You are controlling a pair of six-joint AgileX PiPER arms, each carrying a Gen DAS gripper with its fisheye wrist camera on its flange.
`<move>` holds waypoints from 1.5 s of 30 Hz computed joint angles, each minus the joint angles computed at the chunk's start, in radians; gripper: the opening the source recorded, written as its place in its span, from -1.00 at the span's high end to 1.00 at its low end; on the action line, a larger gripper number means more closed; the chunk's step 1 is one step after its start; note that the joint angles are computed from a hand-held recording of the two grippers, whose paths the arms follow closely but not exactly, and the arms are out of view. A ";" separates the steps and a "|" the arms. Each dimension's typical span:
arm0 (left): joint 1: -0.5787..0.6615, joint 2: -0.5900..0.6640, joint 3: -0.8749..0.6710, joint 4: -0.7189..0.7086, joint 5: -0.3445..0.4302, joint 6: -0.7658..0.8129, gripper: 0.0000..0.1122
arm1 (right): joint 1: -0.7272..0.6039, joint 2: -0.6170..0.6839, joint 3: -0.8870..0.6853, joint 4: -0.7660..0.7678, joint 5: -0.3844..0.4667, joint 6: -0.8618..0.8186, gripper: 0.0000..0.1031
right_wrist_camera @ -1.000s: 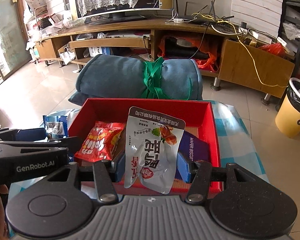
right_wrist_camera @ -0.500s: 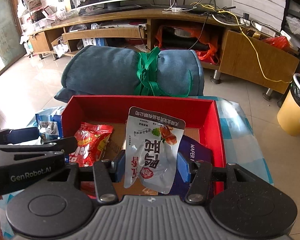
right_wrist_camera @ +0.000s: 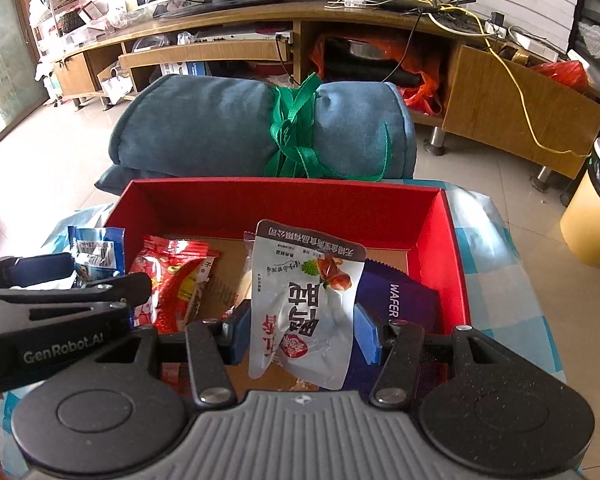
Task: Organize snacks
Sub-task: 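Lower both held packets into the red box, then open both tools to release the sausage and white packets in the box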
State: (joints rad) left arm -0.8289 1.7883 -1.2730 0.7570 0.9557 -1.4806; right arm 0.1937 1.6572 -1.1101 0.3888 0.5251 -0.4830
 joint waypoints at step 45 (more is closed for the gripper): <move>0.042 -0.013 0.010 -0.009 -0.007 -0.009 -0.54 | -0.006 0.041 -0.042 0.064 0.037 -0.034 0.01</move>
State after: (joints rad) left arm -0.7872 1.7755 -1.2630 0.7477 0.9489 -1.4899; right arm 0.1878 1.6984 -1.1521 0.4527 0.5619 -0.5166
